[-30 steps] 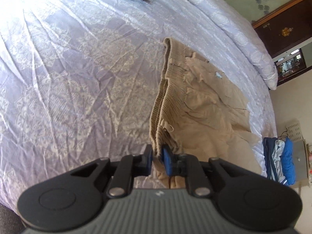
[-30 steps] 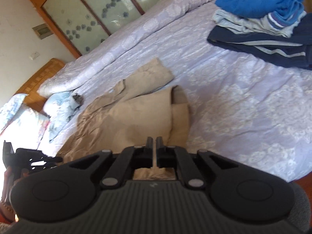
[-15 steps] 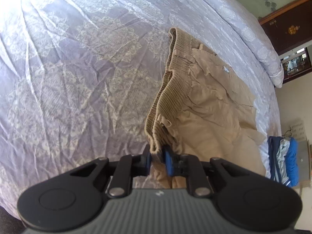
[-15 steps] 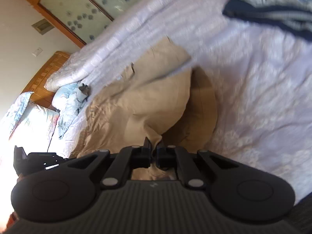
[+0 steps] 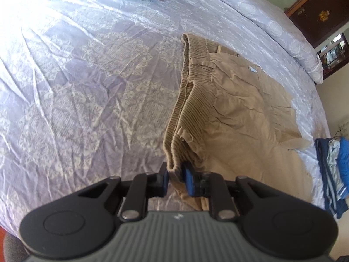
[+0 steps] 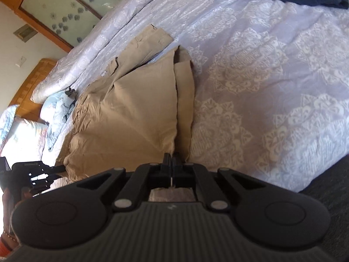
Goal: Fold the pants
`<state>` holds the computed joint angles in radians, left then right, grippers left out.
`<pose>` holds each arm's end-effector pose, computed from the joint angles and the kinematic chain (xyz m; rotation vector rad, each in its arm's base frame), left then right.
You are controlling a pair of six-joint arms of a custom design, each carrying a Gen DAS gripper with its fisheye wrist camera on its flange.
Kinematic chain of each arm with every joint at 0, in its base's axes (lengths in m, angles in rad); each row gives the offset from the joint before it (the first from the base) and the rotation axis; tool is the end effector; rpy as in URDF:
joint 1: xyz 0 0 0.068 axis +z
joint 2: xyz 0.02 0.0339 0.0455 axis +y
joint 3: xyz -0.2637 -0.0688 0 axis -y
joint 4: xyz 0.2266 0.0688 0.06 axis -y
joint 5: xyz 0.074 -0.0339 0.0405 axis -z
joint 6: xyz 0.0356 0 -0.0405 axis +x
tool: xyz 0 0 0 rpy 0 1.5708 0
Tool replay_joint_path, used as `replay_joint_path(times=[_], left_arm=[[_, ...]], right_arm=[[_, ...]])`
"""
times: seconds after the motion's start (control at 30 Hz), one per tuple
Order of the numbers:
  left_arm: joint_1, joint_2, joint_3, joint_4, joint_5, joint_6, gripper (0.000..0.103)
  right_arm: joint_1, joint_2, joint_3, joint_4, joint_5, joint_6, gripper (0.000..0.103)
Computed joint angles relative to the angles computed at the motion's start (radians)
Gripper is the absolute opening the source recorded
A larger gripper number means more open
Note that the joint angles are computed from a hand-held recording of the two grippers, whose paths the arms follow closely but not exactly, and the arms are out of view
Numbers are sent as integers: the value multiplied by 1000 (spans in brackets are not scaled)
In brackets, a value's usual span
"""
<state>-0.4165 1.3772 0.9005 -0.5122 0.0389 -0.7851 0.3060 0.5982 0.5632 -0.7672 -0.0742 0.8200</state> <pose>0.2357 -0.1058 0.2301 -0.4688 2.5987 -0.4894 0.1010 0.0347 0.2353 0.5898 2.3896 0.6084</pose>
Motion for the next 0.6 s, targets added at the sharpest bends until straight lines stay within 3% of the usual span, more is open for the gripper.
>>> replay_joint_path(times=[0.2, 0.4, 0.6], left_arm=[[-83, -6, 28, -39, -120, 3, 15], [-118, -10, 39, -58, -179, 16, 15], [-114, 8, 11, -34, -185, 15, 17]], right_arm=[[20, 5, 21, -27, 24, -5, 3], [192, 44, 60, -67, 198, 47, 3], [174, 57, 55, -60, 187, 15, 3]])
